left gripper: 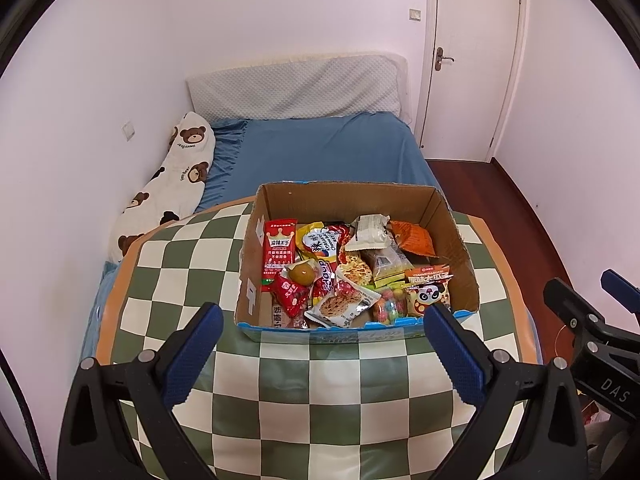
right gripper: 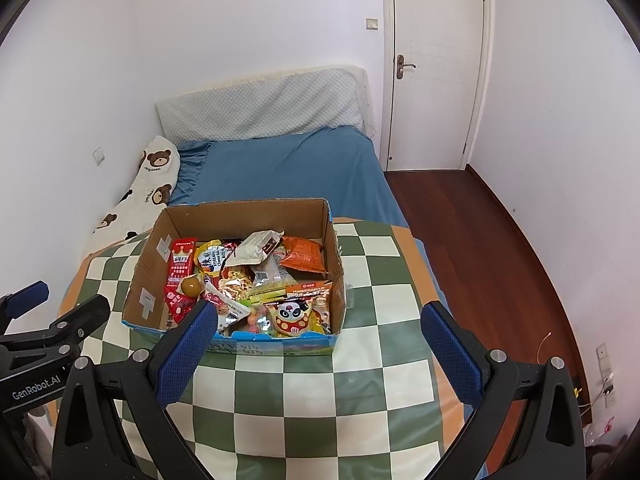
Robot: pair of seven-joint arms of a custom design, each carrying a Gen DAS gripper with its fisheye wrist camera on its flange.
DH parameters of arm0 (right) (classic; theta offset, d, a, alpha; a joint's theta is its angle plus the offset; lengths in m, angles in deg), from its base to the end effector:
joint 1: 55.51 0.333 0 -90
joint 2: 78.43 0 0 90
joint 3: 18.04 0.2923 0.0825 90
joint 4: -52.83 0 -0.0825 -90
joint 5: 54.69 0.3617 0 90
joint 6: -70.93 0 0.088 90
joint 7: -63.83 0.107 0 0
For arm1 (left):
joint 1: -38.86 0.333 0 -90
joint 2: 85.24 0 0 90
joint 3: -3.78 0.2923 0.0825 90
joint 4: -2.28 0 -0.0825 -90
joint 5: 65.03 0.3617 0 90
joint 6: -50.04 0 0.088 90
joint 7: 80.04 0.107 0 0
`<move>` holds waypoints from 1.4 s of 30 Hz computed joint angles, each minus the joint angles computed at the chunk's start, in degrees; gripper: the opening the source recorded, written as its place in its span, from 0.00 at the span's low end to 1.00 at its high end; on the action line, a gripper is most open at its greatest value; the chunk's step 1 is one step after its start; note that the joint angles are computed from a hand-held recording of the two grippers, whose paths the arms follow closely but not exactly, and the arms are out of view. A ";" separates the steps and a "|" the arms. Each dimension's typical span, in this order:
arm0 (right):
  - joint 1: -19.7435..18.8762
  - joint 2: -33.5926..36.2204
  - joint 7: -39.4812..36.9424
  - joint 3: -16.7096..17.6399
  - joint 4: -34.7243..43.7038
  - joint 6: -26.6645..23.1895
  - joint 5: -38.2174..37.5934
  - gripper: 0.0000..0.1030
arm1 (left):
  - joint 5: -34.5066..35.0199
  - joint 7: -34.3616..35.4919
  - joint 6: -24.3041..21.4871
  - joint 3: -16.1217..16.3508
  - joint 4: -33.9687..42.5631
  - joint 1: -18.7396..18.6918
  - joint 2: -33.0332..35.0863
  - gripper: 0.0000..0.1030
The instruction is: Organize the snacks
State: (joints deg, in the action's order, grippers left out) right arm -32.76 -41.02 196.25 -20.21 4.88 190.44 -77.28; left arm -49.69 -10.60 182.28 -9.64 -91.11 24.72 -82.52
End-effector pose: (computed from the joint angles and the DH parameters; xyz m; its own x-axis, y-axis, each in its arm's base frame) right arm 0.6856 0.2494 0.5918 -0.2535 -0.9659 -0.0522 -0.7206 0.2246 -0.6560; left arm 0.5347 -0.2692 0.6315 -0.2193 -0.9750 -0.0366 -0.7592 0.1941 -0.6212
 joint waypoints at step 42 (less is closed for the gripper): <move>0.09 -0.55 -1.20 -0.03 0.73 -0.42 0.68 1.00 | 2.44 -2.27 -1.04 -0.05 0.72 -0.34 -0.55 1.00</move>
State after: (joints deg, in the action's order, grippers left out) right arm -32.67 -41.57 195.05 -20.23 5.61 190.02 -76.60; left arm -47.25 -12.87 181.24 -9.69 -90.39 24.38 -83.07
